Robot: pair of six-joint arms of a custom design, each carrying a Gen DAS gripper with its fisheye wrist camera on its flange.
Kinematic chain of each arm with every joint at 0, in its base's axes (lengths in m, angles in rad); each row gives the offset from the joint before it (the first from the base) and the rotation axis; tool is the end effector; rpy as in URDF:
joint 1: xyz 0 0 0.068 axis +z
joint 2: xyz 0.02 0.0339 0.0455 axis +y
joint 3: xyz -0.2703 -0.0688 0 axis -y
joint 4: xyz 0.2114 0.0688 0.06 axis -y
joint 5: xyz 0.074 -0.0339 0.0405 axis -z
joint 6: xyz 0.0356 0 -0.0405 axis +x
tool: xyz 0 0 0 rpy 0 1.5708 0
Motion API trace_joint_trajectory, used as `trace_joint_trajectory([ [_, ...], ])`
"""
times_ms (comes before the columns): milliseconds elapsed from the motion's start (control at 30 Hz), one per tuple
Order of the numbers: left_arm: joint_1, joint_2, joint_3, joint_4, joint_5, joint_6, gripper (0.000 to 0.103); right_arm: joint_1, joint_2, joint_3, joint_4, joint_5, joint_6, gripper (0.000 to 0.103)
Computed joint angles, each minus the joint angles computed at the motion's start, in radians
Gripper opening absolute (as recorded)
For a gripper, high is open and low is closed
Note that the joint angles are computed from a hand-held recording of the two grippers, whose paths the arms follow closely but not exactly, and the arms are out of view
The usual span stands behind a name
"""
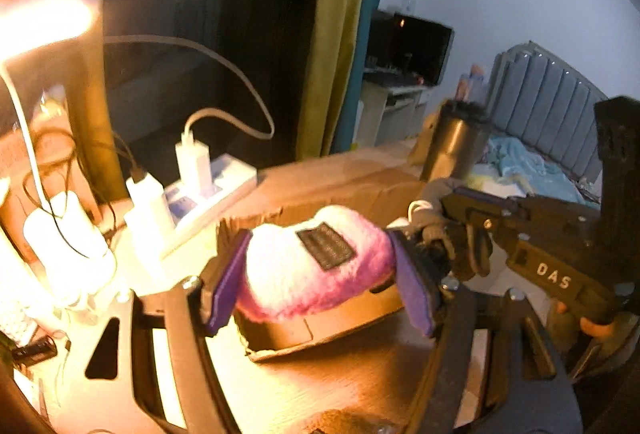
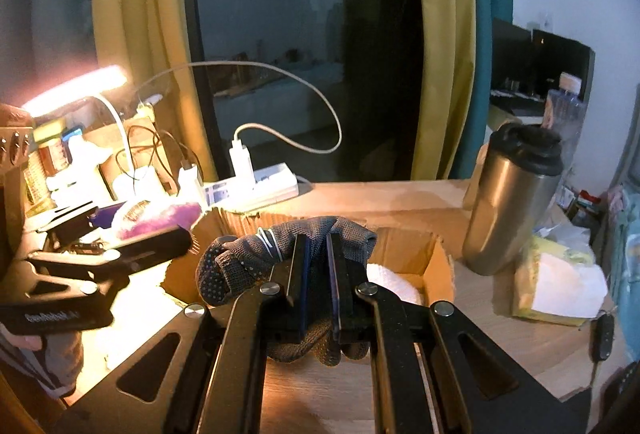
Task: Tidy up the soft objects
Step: 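Carry the pink pad and the glove up and over into the cardboard box, then open the left tool to drop the pink pad while the right tool releases the glove in the box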
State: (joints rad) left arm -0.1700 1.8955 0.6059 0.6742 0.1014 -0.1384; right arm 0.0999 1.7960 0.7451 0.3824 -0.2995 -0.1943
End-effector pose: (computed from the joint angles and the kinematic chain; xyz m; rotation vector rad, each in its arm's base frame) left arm 0.3068 -0.0563 0.1201 0.0924 2.1949 -0.2847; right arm 0.3196 0.0426 0.1564 -0.4844 2.1656 0.2830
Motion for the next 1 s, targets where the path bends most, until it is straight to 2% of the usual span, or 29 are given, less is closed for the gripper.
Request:
trace_joint_trajectory([
  [533,-0.014,0.22,0.162,-0.118,-0.021,0.011,0.07,0.043,0.227,0.112,-0.015,-0.008,0.02,0.01],
  [800,-0.037,0.244,0.188,-0.148,-0.044,0.031,0.072,0.048,0.303,0.193,-0.114,-0.012,0.004,0.011],
  [933,-0.033,0.235,0.19,-0.162,-0.034,0.024,0.073,0.038,0.29,0.185,-0.122,-0.008,-0.001,0.02],
  [1000,-0.03,0.216,0.179,-0.163,-0.036,0.023,0.078,0.033,0.262,0.164,-0.112,0.001,-0.006,0.027],
])
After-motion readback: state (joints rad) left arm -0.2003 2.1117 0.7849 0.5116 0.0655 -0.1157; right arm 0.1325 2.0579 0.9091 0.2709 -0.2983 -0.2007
